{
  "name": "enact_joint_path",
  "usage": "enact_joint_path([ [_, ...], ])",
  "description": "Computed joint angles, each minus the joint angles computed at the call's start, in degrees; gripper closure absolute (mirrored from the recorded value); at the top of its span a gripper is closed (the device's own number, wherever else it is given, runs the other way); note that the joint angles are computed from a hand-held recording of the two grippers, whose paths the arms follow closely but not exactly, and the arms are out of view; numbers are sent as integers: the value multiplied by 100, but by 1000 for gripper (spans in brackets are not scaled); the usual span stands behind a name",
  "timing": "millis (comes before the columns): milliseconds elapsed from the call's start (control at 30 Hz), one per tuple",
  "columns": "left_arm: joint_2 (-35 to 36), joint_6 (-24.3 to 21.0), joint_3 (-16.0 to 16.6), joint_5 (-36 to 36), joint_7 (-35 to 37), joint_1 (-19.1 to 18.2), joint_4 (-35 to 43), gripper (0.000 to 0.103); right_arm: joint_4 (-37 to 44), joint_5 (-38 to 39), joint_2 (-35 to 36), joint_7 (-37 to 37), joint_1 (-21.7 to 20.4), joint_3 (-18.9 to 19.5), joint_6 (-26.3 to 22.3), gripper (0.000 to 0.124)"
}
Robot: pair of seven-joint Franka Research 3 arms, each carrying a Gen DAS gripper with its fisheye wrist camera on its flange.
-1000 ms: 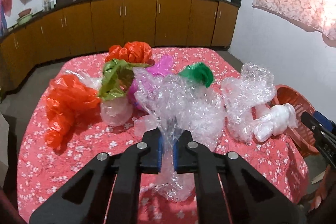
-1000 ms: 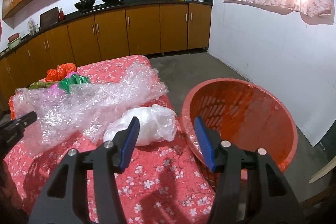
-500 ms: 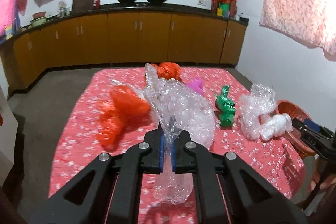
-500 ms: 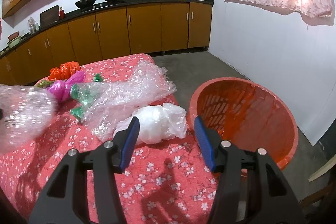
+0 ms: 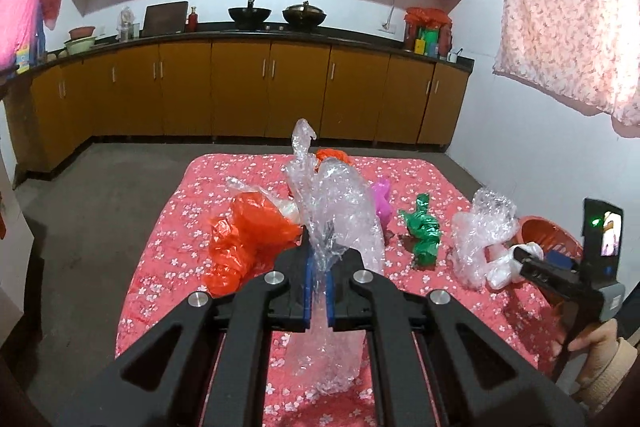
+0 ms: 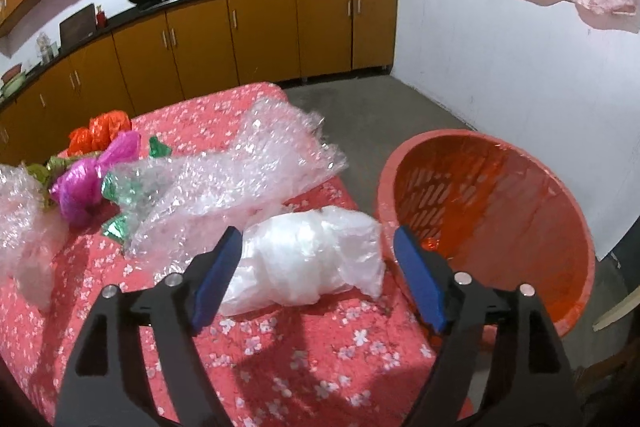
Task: Collect trash
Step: 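Grasp the white plastic bag with the right tool while the left tool holds bubble wrap, then carry bubble wrap and white bag to the basket and open both tools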
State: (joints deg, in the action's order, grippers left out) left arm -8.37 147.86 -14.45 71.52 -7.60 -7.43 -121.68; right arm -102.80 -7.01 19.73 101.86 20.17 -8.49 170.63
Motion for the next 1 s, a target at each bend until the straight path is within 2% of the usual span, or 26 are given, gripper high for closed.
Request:
enact_joint_path([
  [133,41,-5,-5,32,-17,-10,66,98,87,-8,101,-152,-28,59,-130,50],
  [167,54,4,0,41,-17,-12,81,98,80,-7,108,-172,-28,62,-139,62],
  [267,83,19,7,58,-15,-25,110,98,54,46,122,-289,-73,127,-194,79],
  [467,65,64,26,68,-14,-36,104,98,-195,391,-50,-547,-264,334,-35,96],
  [800,-20,142,-1,163,-105,-13,81,98,-751,959,-553,-1003,-529,565,222,98],
  [1000,-66,150,-50,242,-123,-21,107,98,-1016,1014,-799,-1142,-548,549,332,98],
])
